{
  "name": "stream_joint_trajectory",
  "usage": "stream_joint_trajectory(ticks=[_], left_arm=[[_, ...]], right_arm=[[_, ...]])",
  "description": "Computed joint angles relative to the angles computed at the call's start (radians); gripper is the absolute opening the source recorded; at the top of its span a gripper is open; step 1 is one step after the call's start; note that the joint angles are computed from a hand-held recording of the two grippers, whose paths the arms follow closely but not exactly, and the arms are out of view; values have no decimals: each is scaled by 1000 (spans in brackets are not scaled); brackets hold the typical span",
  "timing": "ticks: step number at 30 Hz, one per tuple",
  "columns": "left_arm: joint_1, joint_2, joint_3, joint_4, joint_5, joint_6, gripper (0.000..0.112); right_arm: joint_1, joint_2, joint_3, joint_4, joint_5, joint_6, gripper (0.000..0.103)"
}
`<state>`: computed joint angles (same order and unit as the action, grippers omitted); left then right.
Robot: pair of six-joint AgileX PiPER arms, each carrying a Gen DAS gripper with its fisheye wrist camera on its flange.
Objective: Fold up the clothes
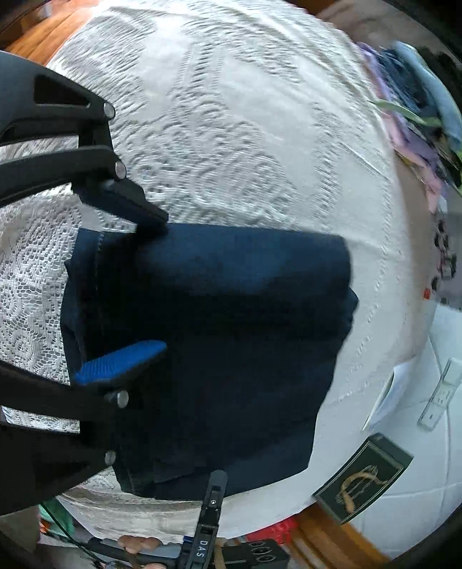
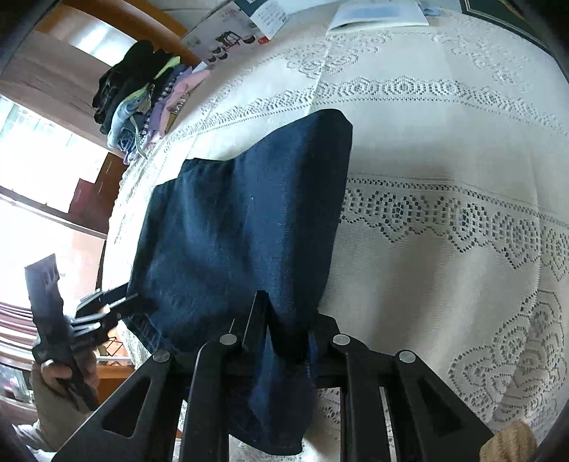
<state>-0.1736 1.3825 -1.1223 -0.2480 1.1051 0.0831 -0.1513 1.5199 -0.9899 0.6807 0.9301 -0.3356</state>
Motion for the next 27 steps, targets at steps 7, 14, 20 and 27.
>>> stream_joint_trajectory(ticks=[7,14,20,27], left_arm=[[42,1,66,-149,-30,16,73],[-49,-13,74,-114,-85,-78,50],[-197,-50,49,36,-117,-231,34],[-200,-42,61,15,-151,-260,33]], right_arm=[[-38,34,12,69,21,-85,27],[-31,54,14,80,1,-118,30],[16,24,41,60,-72,-96,25],[10,31,52,85,-91,-92,23]])
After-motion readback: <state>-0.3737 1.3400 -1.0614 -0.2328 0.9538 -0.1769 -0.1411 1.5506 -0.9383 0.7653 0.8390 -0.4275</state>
